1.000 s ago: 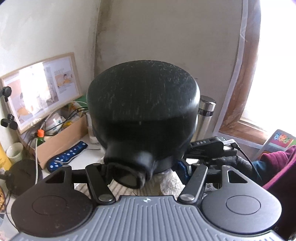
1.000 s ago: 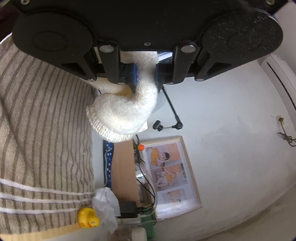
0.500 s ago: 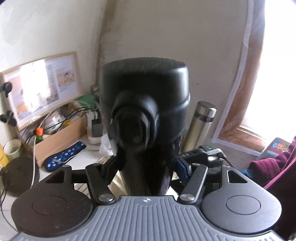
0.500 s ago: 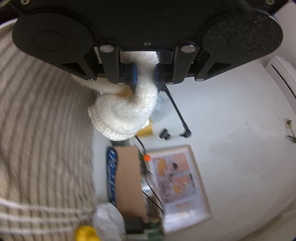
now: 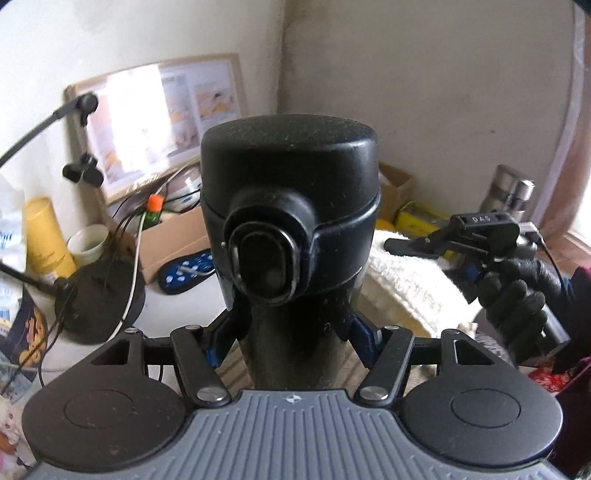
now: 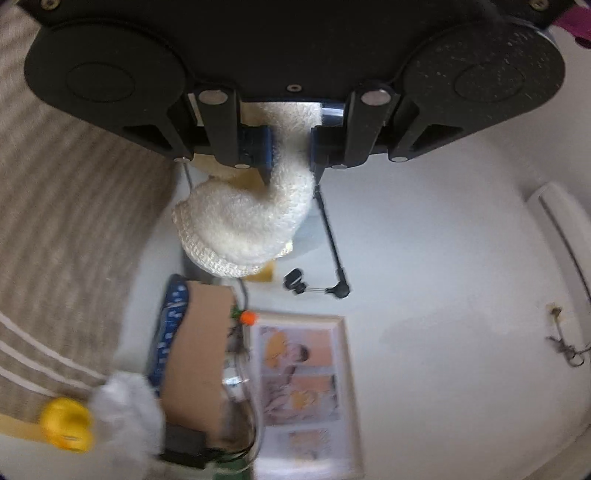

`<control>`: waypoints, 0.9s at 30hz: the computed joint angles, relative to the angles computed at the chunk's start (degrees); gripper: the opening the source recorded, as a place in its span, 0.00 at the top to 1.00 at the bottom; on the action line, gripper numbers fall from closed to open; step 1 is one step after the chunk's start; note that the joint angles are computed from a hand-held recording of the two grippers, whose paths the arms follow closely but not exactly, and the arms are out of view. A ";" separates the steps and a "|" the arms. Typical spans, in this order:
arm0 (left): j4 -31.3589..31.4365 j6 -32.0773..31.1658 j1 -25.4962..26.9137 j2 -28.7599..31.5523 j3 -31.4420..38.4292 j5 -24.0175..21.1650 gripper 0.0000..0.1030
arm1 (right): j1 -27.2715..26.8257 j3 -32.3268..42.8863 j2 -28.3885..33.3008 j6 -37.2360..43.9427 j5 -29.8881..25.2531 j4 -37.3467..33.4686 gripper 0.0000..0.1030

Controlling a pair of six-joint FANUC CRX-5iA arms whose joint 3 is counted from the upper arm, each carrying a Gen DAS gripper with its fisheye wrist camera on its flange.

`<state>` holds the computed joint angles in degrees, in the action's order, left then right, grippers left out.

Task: Clean container
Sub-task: 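Lower the cloth onto the striped towel and open the right tool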

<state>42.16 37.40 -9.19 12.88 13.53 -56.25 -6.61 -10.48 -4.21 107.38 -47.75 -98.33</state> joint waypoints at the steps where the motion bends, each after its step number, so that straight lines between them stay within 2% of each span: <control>1: -0.94 0.51 -0.42 -0.01 -0.47 1.30 0.38 | 0.23 1.34 1.31 -1.20 -0.56 2.50 0.83; 5: -3.35 2.50 -1.94 0.12 -2.14 5.47 0.38 | 2.95 4.79 4.88 -9.57 0.24 15.65 0.83; 8: -5.19 3.97 -2.98 -0.11 -3.68 7.96 0.38 | 5.47 6.10 4.99 -14.12 1.33 27.03 0.83; 11: -6.81 5.66 -3.99 0.40 -4.38 9.82 0.38 | 9.28 6.50 3.90 -19.51 3.80 41.10 0.76; 12: -7.54 6.54 -4.25 0.62 -4.41 10.13 0.38 | 11.31 6.40 3.49 -22.91 5.18 47.48 0.67; 13: -8.22 7.35 -4.47 0.71 -4.59 10.38 0.38 | 12.10 6.30 3.32 -24.20 5.56 50.87 0.68; 16: -9.45 8.21 -5.12 0.64 -5.32 11.85 0.38 | 13.51 7.08 3.26 -24.60 4.84 56.46 0.67; 18: -10.28 8.70 -5.41 0.75 -4.92 11.97 0.38 | 14.70 7.92 3.66 -24.77 4.42 59.89 0.60; 24: -13.08 10.70 -6.14 0.54 -4.27 11.98 0.37 | 16.16 8.61 3.49 -25.54 3.08 65.11 0.47; 27: -14.04 11.53 -6.18 0.53 -3.65 11.09 0.37 | 16.53 8.62 2.72 -26.57 2.72 66.52 0.44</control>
